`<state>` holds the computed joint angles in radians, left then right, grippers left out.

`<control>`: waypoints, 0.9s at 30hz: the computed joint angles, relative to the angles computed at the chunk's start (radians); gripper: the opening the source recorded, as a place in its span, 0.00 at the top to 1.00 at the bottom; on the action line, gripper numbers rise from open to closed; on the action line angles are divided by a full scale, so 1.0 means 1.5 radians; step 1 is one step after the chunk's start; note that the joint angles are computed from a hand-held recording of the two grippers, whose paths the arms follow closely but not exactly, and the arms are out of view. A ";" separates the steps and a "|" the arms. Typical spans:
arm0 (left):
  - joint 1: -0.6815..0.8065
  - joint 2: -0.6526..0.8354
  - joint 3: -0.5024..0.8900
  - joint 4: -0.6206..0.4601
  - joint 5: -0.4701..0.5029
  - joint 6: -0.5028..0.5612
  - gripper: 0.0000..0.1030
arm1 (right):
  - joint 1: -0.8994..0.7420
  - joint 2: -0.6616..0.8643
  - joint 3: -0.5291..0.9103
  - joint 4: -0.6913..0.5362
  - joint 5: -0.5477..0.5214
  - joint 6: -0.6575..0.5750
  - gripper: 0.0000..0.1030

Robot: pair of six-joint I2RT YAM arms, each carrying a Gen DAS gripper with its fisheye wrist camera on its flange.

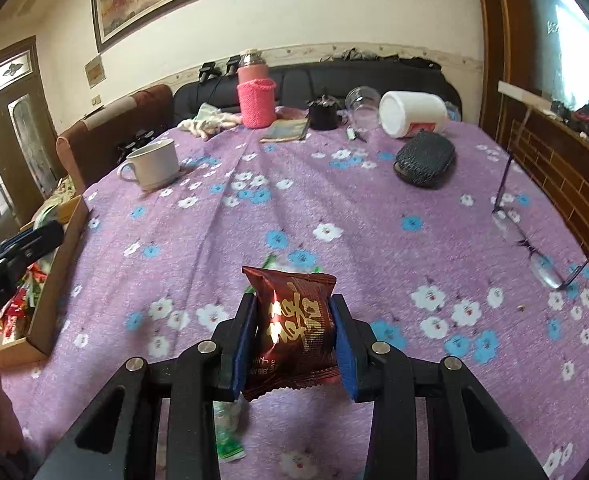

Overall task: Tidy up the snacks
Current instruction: 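Carry both packets over the cardboard box and open both grippers to drop them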

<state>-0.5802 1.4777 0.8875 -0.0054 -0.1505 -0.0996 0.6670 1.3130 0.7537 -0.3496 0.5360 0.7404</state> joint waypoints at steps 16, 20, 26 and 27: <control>0.402 -0.108 -0.091 -0.063 0.194 0.051 0.80 | 0.177 0.307 0.424 -0.059 -0.072 -0.085 0.61; 0.455 -0.096 -0.100 -0.061 0.217 0.066 0.80 | 0.186 0.456 0.597 -0.093 -0.105 -0.105 0.61; 0.498 -0.068 -0.106 -0.053 0.242 0.080 0.80 | 0.179 0.611 0.797 -0.165 -0.150 -0.116 0.61; 0.500 -0.060 -0.105 -0.051 0.245 0.079 0.80 | 0.179 0.631 0.823 -0.176 -0.152 -0.114 0.61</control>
<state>0.1704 1.3870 0.7294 -0.0819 0.2173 0.0195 0.9354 2.2597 1.9883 -0.6134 0.3082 0.5694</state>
